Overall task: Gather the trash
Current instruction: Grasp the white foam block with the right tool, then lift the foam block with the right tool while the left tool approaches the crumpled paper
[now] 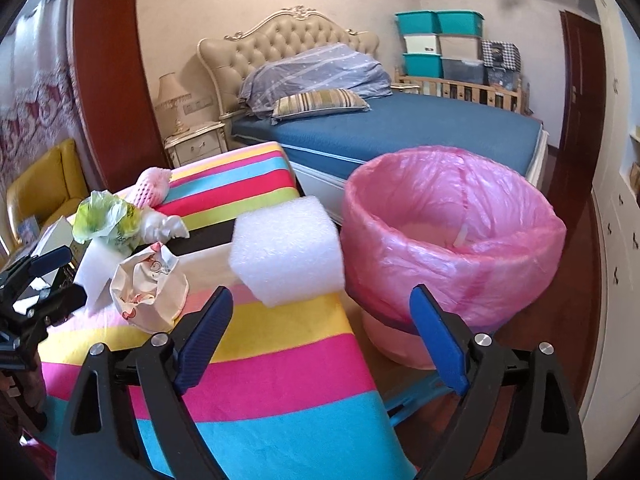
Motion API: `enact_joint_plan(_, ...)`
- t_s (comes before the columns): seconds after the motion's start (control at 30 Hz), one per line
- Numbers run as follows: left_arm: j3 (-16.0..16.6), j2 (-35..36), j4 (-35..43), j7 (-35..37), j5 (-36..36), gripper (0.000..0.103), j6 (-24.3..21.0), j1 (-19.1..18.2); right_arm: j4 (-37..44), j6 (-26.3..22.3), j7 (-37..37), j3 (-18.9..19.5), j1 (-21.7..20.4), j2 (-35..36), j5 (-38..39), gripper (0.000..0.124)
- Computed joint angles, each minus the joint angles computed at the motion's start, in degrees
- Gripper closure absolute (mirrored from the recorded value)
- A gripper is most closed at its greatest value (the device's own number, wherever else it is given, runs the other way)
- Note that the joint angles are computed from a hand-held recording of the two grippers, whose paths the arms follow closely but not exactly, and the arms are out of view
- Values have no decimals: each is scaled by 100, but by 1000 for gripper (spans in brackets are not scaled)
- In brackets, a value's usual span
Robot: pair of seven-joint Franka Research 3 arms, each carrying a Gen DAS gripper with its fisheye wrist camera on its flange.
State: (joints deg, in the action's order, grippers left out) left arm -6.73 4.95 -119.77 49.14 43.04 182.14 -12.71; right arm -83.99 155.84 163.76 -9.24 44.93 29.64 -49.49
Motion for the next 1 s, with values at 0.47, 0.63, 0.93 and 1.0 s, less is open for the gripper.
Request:
enact_joint_plan(0.47,-732,-82,-333,2061,-2278,5,23,490,2280,-922,-3069,327,-360,1455,1961,39)
enact_joint_plan(0.63,-772,-35,-283,2460,-2784,5,-84,444,1991,-692,-3152,89,-179,1320,2142,57)
enact_joint_plan(0.93,-138,173,117,1545,-1618,5,-324,-175,563,68,-1579,-559,491,425,1035,58)
enact_joint_plan(1.0,-174,205,172,1475,-1495,5,-301,-173,309,184,-1137,-616,559,243,712,58)
